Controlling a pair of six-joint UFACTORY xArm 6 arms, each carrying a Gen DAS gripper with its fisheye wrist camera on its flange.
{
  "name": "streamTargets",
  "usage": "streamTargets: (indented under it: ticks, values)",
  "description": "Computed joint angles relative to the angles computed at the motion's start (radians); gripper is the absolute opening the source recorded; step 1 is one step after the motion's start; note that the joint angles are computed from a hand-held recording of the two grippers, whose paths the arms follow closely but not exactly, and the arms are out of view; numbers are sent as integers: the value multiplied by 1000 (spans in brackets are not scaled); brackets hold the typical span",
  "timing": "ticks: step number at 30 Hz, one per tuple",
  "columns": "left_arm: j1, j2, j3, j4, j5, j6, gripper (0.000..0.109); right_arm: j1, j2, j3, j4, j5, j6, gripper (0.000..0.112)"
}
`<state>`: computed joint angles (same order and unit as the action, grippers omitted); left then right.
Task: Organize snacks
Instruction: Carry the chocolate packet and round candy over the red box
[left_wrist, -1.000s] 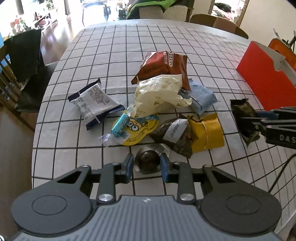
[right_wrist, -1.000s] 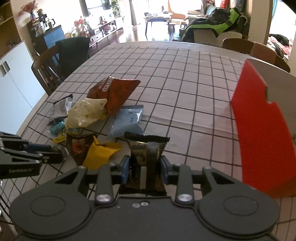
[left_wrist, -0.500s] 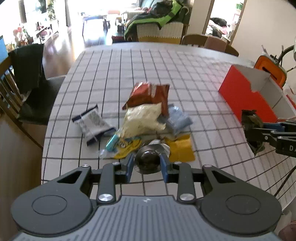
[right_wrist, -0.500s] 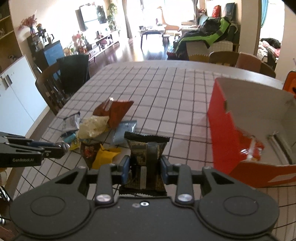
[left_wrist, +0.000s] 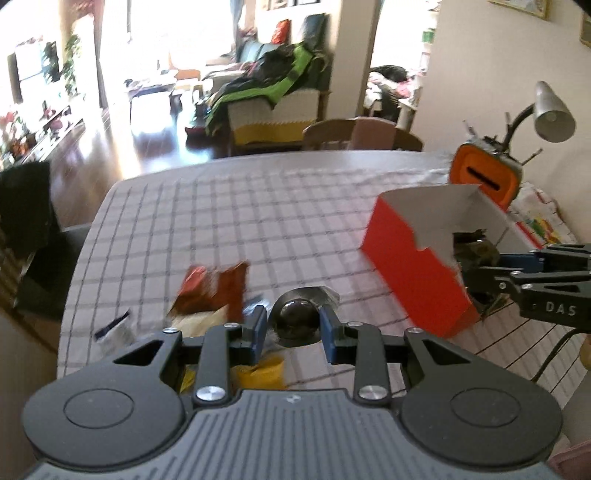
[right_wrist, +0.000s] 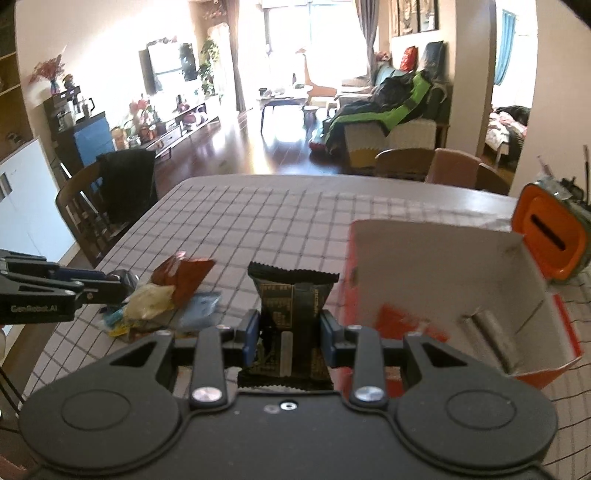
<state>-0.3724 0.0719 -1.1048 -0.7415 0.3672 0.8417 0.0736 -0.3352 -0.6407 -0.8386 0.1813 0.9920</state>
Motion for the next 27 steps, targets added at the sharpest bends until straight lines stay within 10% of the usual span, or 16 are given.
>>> streamTargets:
  ticks: [11, 27]
  values:
    - [-151, 93, -131, 109, -28, -141, 30, -156, -46, 44, 75, -60, -162, 33]
    - [-285, 352, -448, 477, 94, -513, 30, -321, 31, 49, 820, -68, -960, 33]
